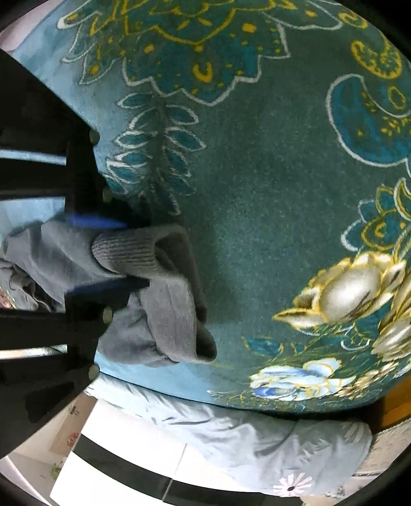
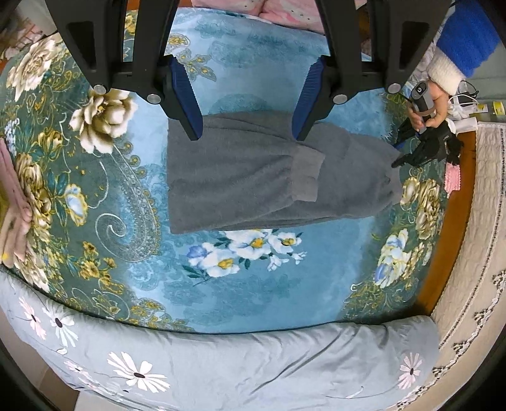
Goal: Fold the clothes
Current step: 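Grasp the gray leg cuff with the left tool, then lift the cuff with the left tool and fold it over the sweatpants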
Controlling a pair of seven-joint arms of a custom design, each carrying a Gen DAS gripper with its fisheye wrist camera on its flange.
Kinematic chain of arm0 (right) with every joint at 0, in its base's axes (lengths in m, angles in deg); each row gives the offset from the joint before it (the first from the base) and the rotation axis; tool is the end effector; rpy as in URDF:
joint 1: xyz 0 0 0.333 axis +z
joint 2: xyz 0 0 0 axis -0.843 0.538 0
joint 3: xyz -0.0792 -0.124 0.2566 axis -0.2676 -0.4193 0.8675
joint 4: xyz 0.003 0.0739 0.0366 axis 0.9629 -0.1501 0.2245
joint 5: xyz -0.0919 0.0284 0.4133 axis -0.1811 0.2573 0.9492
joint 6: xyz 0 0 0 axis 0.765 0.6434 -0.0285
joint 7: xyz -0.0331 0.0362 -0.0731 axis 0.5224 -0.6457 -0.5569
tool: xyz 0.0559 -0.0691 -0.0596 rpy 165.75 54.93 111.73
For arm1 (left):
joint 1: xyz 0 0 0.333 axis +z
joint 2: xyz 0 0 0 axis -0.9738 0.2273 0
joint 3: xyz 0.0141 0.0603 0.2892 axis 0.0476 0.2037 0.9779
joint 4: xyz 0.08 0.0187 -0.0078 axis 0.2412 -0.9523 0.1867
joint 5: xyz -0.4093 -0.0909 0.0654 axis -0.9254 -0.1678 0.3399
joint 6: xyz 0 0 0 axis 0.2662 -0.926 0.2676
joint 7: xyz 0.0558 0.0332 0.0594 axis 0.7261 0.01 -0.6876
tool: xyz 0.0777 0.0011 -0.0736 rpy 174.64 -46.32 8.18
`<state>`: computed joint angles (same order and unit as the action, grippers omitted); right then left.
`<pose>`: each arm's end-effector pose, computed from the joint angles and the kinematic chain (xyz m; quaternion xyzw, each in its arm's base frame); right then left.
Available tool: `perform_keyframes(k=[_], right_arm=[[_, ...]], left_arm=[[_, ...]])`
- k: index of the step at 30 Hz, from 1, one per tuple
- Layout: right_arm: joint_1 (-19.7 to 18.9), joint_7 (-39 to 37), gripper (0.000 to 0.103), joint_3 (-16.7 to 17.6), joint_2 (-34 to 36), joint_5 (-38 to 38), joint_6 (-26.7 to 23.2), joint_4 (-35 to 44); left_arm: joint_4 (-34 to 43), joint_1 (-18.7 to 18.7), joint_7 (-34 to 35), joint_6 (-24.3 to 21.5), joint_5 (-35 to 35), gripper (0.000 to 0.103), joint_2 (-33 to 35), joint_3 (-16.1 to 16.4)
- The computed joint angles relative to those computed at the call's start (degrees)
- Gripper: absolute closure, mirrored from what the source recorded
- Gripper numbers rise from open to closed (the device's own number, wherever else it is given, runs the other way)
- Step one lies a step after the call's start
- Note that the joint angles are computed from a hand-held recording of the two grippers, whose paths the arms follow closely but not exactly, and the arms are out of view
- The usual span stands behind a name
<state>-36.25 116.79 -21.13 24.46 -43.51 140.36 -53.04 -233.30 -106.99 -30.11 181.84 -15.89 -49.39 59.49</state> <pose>0.5110 0.2741 0.6521 -0.6213 0.7711 0.0293 0.1363 0.3540 -0.2268 0.4416 0.9446 -0.0963 0.2680 0.1630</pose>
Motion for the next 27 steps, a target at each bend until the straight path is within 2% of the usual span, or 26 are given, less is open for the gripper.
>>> perform_keyframes(k=[6, 10, 13, 18, 23, 27], right_arm=[[0.26, -2.69, 0.041, 0.22, 2.63, 2.99, 2.04, 1.44], [0.20, -4.94, 0.041, 0.42, 4.11, 4.74, 3.64, 2.46], [-0.10, -5.68, 0.041, 0.36, 4.22, 6.51, 5.50, 1.73], [-0.92, -5.48, 0.041, -0.47, 1.95, 10.90, 9.86, -3.07], [-1.81, -4.03, 0.041, -1.97, -1.46, 13.79, 12.88, -9.05], [-2.46, -4.67, 0.041, -3.34, -3.47, 14.97, 13.10, -12.50]], left_arm=[[7.09, 1.05, 5.75, -9.09, 3.81, 0.085, 1.05, -1.19], [16.17, 2.19, 11.83, -17.98, 6.23, 0.085, 5.11, -2.70], [23.28, 4.37, 13.80, -22.35, 7.86, 0.085, 9.47, -4.79], [34.14, 6.97, 16.03, -26.16, 11.14, 0.085, 15.92, -7.92], [49.17, 7.99, 21.19, -32.11, 16.27, 0.085, 25.26, -11.13], [62.16, 7.18, 25.33, -37.33, 21.33, 0.085, 34.38, -14.02]])
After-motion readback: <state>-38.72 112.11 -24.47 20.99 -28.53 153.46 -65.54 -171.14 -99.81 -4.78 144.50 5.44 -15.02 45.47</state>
